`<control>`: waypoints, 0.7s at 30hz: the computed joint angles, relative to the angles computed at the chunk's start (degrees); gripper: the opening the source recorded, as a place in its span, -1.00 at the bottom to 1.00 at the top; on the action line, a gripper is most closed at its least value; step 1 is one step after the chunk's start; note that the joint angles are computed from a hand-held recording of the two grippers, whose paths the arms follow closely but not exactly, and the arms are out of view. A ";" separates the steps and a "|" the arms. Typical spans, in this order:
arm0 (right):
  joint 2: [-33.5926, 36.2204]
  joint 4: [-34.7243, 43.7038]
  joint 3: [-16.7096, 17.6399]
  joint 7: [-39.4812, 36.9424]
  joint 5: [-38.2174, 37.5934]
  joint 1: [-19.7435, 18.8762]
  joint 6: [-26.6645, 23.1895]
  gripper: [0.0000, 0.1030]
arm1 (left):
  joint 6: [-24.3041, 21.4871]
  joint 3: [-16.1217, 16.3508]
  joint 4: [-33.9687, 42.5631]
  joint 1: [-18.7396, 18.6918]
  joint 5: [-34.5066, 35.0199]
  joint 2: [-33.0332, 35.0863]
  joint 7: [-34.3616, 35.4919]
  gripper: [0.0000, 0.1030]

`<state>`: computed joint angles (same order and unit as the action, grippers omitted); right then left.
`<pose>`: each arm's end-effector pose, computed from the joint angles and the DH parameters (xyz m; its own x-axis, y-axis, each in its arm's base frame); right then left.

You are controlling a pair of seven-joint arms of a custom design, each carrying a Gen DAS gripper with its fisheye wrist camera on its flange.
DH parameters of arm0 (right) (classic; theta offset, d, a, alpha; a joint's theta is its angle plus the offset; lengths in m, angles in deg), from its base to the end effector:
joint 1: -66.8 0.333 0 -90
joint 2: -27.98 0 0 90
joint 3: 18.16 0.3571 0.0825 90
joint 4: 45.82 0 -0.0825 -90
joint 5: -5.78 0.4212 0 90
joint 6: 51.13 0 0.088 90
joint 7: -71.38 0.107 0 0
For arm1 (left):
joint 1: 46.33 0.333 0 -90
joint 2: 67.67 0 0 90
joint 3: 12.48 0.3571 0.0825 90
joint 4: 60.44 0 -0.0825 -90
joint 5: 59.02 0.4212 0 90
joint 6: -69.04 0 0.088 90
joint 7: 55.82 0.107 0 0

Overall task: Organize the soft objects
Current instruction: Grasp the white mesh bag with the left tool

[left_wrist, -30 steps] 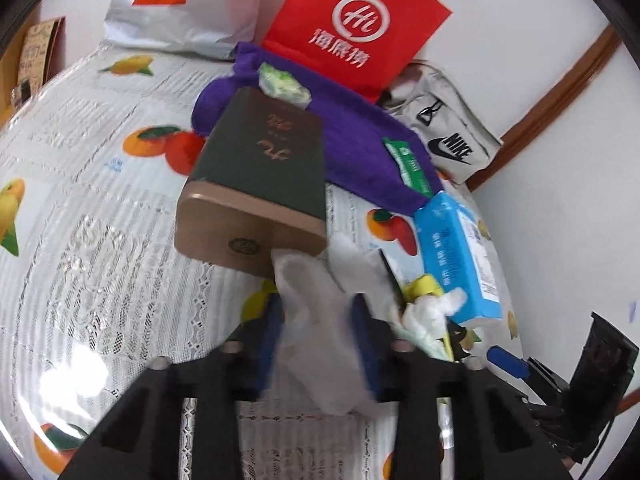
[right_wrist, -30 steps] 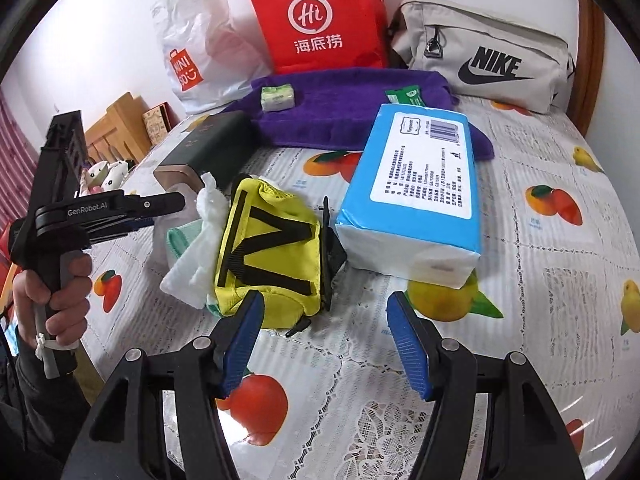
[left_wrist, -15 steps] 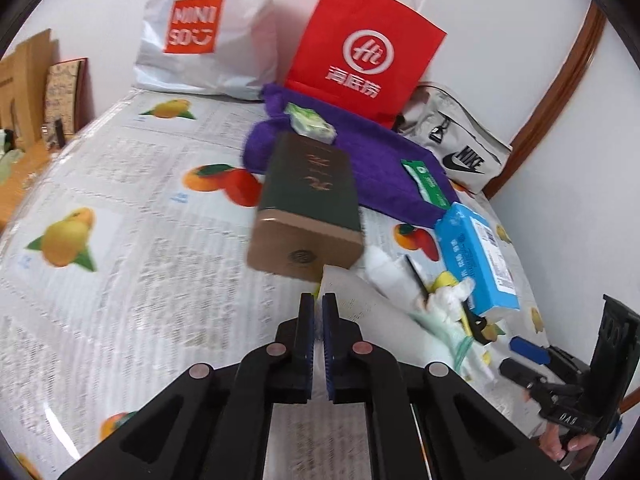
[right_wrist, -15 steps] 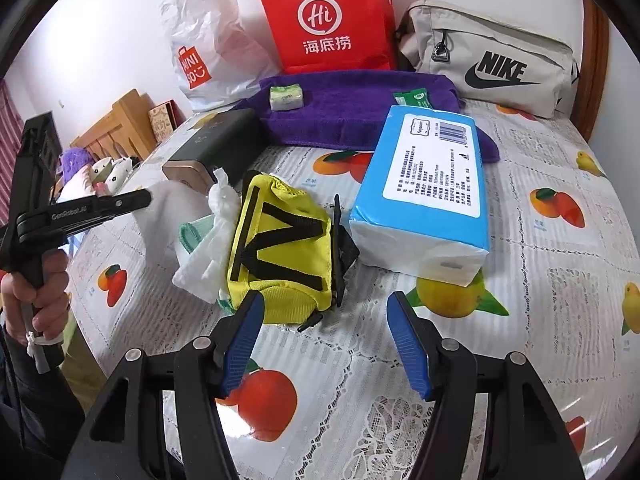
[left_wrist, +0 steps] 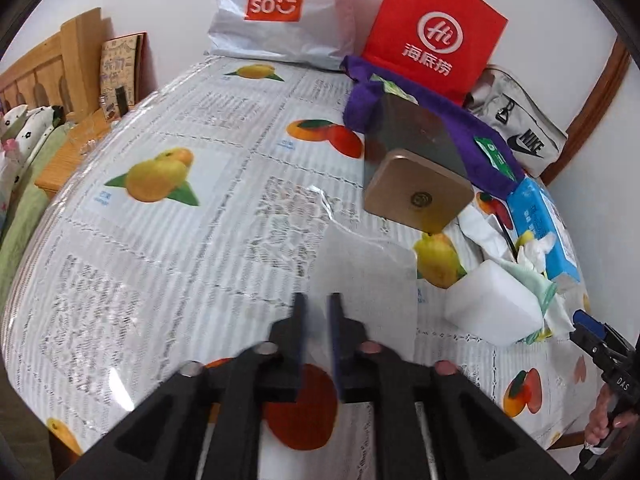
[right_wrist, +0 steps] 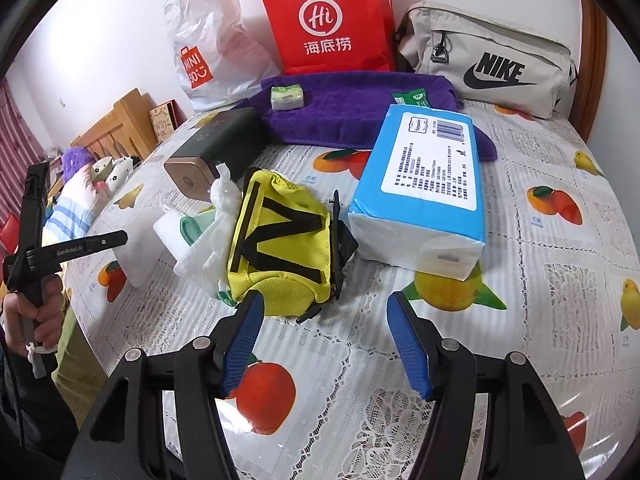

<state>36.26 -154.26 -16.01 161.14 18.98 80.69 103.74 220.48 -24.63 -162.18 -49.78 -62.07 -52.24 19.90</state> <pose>0.6573 0.1795 0.5282 0.1730 -0.9630 -0.2067 -0.8027 -0.0162 -0.5962 0.6967 -0.1777 0.5012 -0.0289 -0.9706 0.2391 -0.8477 -0.1029 -0.5203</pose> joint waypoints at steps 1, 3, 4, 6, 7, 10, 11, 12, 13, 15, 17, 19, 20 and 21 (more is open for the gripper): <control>-0.10 -0.18 -0.18 0.46 -0.56 0.10 0.08 0.24 | -0.15 -0.17 0.49 -0.14 0.31 0.43 0.63 -0.07; -0.23 -0.44 -0.77 2.28 -2.94 0.44 0.06 0.24 | 1.33 0.92 0.75 -1.70 4.20 0.86 -0.90 0.30; -0.24 -0.47 -0.87 2.71 -3.53 0.43 -0.02 0.24 | 2.05 1.17 0.90 -2.17 5.77 1.06 -1.13 0.30; -0.26 -0.59 -0.94 3.22 -4.07 0.30 -0.17 0.24 | 1.86 0.13 2.22 -1.82 5.73 2.09 1.01 0.40; -0.21 -0.61 -0.97 3.47 -4.24 0.22 -0.24 0.24 | 1.84 -0.55 2.98 -1.48 5.03 2.76 2.38 0.47; 0.13 -0.27 -1.14 4.49 -5.09 0.12 -0.76 0.24 | -0.77 -0.20 5.87 -2.65 7.00 4.89 3.24 0.49; 0.19 -0.18 -1.15 4.63 -5.26 0.07 -0.89 0.24 | -2.01 0.74 6.72 -3.85 9.43 5.54 2.44 0.50; 0.21 -0.18 -1.16 4.73 -5.40 0.03 -0.86 0.24 | -2.54 1.14 6.96 -4.50 11.09 5.81 2.35 0.59; 0.26 -0.17 -1.19 4.92 -5.55 0.00 -0.74 0.24 | -2.58 1.76 7.01 -5.38 13.38 5.97 2.03 0.69; 0.54 0.08 -1.18 5.21 -5.54 -0.09 -0.72 0.24 | -1.73 2.55 6.50 -6.21 16.00 6.00 0.60 0.79; 0.94 0.43 -1.07 5.12 -5.19 -0.18 -0.74 0.24 | -0.28 2.05 5.95 -5.54 15.52 6.03 0.17 0.82; 1.46 0.91 -1.11 5.46 -5.35 -0.06 -0.57 0.24 | 0.25 2.59 5.82 -5.88 16.63 6.01 -1.23 0.75; 1.73 1.18 -1.06 5.41 -5.16 -0.06 -0.44 0.24 | 0.57 3.17 5.65 -6.32 17.85 5.91 -2.44 0.69; 2.10 1.59 -0.94 5.24 -4.74 -0.10 -0.34 0.24 | 0.77 3.55 5.54 -6.57 18.81 5.81 -3.45 0.52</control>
<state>38.36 -152.68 -16.96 166.38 14.24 80.59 103.41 221.25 -21.08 -156.64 -56.35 -43.26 -46.43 16.45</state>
